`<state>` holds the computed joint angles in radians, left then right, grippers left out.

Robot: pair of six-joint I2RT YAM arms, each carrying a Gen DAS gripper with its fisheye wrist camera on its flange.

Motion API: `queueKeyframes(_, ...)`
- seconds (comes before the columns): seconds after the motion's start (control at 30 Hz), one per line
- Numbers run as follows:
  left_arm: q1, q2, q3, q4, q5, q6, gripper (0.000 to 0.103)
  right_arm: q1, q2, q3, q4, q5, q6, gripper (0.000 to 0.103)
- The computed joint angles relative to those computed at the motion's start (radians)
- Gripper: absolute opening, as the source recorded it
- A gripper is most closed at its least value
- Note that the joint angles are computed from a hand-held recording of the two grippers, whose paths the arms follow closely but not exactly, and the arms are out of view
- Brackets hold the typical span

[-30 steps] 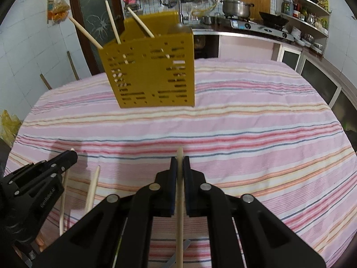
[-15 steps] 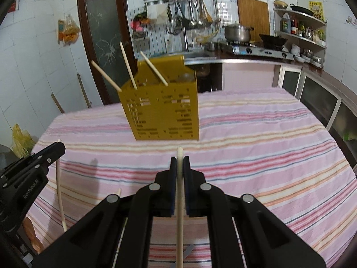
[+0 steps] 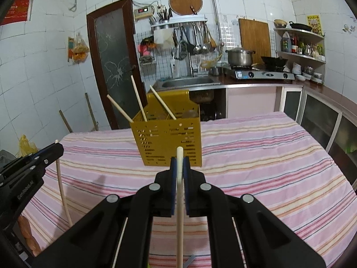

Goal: Organize utensils
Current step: 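Lift both held chopsticks and carry them toward the yellow holder, then lower both chopsticks into the yellow holder and open both tools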

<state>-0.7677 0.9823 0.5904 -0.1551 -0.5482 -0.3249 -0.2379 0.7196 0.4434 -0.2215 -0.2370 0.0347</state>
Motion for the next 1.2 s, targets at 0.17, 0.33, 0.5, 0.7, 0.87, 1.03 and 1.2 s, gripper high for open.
queueKeyframes(0.17, 0.031, -0.042, 0.006, -0.010, 0.037, 0.012, 0.004, -0.021, -0.017, 0.017, 0.011, -0.016, 0.002, 0.006)
queueKeyframes(0.33, 0.053, -0.067, 0.007, -0.006, 0.065, 0.023, 0.004, -0.023, -0.035, 0.030, 0.032, -0.013, 0.006, 0.006)
queueKeyframes(0.5, 0.077, -0.078, 0.014, -0.002, 0.090, 0.031, 0.004, -0.057, -0.018, 0.027, 0.080, -0.056, 0.018, 0.006)
queueKeyframes(0.7, 0.095, -0.073, 0.017, 0.018, 0.105, 0.040, 0.004, -0.063, 0.014, 0.022, 0.129, -0.069, 0.022, 0.006)
queueKeyframes(0.87, 0.110, -0.048, 0.026, 0.048, 0.123, 0.053, 0.004, -0.047, 0.040, 0.022, 0.157, -0.050, 0.022, 0.006)
queueKeyframes(1.03, 0.126, -0.009, 0.039, 0.086, 0.142, 0.062, 0.004, -0.043, 0.091, 0.031, 0.193, -0.040, 0.017, 0.006)
queueKeyframes(1.2, 0.147, 0.047, 0.070, 0.136, 0.162, 0.081, 0.004, -0.026, 0.140, 0.058, 0.234, -0.014, 0.014, 0.006)
